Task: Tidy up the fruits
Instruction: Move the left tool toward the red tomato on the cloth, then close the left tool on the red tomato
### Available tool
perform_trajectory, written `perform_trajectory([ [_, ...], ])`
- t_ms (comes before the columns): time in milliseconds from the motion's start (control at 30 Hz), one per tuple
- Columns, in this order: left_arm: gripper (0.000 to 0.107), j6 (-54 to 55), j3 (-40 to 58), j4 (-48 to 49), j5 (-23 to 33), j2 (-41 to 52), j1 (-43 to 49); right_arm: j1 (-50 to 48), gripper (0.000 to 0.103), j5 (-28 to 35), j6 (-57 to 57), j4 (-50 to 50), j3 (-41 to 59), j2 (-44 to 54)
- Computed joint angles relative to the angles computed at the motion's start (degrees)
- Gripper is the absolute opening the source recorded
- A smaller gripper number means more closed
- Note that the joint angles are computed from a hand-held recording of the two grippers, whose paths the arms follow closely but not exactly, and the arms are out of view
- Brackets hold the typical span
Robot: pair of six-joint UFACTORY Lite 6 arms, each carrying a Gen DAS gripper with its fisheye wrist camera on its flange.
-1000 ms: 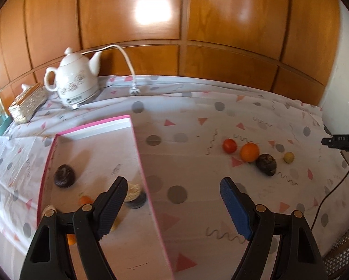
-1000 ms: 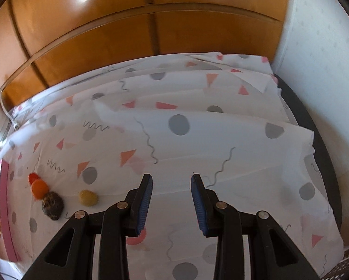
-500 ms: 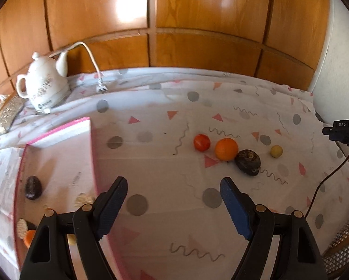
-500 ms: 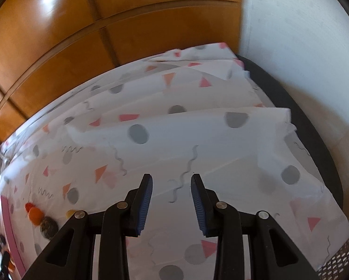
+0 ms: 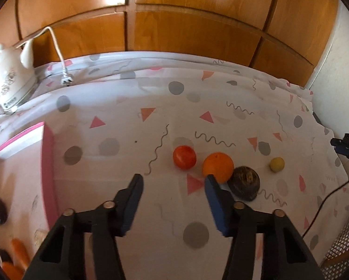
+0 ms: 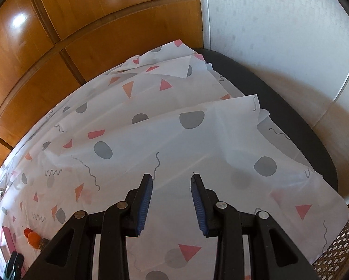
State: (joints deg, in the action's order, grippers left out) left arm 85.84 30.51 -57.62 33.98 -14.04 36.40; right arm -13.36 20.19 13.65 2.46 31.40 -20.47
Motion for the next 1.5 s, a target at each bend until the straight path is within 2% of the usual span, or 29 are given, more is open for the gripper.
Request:
perform_trajectory([
  [67, 0.042, -0.7, 1.7, -0.4, -1.5, 2.7, -2.3, -0.3, 0.034, 0.0, -1.2, 1.3, 0.0, 0.2],
  [367, 0.041, -4.5, 9.2, -4.0, -4.1, 14.1, -8.8, 0.0, 0.034, -0.2, -1.9, 2.0, 0.0, 0.6],
  [533, 0.029, -4.0, 11.3, -6.3, -4.8, 20.5, -9.2, -0.2, 0.034, -0.7, 1.5, -0.7, 0.0, 0.7],
  [733, 0.028, 2.4, 8.3, -10.1, -5.7, 17.8, -8.5, -1.1, 0.034, -0.9, 4.4, -3.3, 0.3, 1.4],
  [1133, 0.028, 1.6, 7.0, -9.0, -5.5, 15.9, -4.7, -0.2, 0.034, -1.0, 8.6, -7.8, 0.7, 3.1],
  [1500, 0.028, 4.1, 3.8, -7.6, -2.4, 10.7, 2.8, 0.6, 0.034, -0.8, 12.8, -11.9, 0.5, 3.1],
])
